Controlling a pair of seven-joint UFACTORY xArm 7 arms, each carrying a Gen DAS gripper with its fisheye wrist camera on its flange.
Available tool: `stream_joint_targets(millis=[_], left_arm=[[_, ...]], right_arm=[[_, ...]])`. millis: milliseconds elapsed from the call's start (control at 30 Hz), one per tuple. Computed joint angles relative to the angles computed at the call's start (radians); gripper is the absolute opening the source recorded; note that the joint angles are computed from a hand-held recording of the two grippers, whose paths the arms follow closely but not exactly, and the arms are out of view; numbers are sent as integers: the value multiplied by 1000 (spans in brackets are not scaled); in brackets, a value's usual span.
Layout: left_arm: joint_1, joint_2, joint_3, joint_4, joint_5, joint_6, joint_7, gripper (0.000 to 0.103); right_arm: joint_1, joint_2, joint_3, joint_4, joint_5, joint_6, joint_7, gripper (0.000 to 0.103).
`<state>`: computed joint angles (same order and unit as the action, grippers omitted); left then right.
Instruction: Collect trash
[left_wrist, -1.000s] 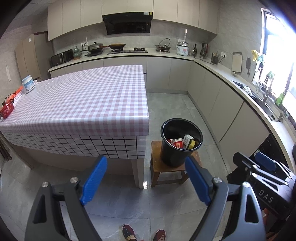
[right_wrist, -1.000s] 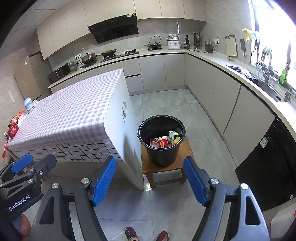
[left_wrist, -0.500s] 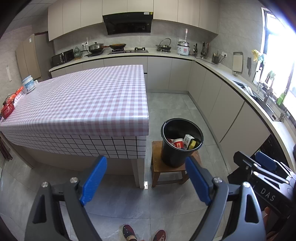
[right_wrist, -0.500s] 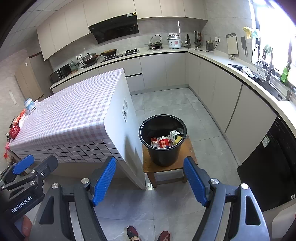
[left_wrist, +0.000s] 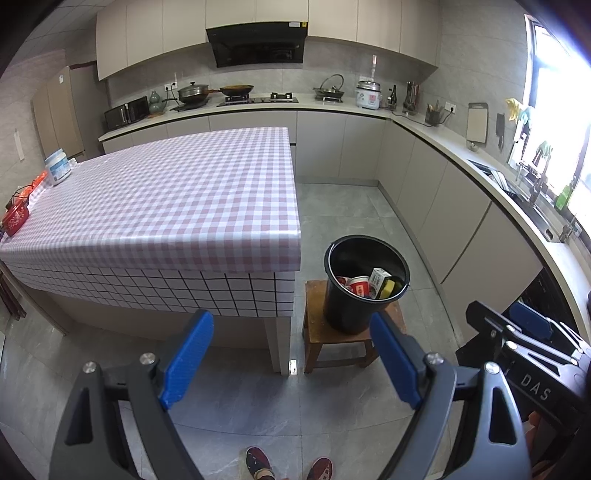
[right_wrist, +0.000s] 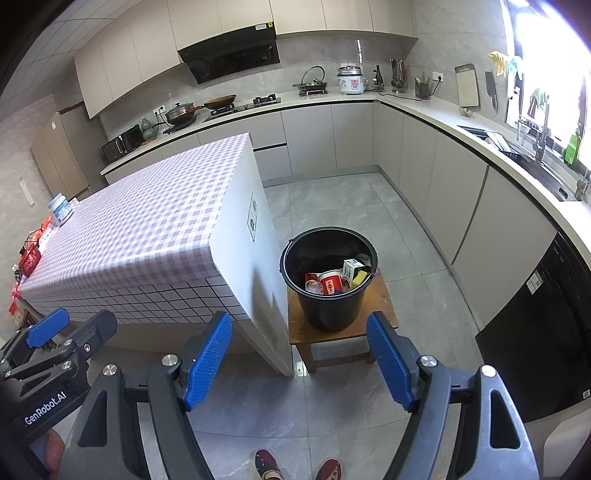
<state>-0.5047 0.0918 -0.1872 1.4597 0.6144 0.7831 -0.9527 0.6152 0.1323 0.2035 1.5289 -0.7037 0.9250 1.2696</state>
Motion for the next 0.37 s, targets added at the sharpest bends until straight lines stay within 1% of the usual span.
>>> stream_joint_targets(millis=[100, 200, 300, 367], left_arm=[[2, 7, 1, 6, -13, -2, 10, 88], [11, 7, 5, -7, -46, -39, 31, 88], [7, 1, 10, -18, 9, -58, 2, 87], [8, 9, 8, -5, 3, -53, 20, 88]], right_arm=[[1, 11, -1, 9, 2, 0, -1, 78], [2, 22, -7, 16, 10, -5, -5, 78], [5, 30, -12, 22, 11, -4, -4, 78], [5, 37, -16, 27, 15, 1, -8, 78]])
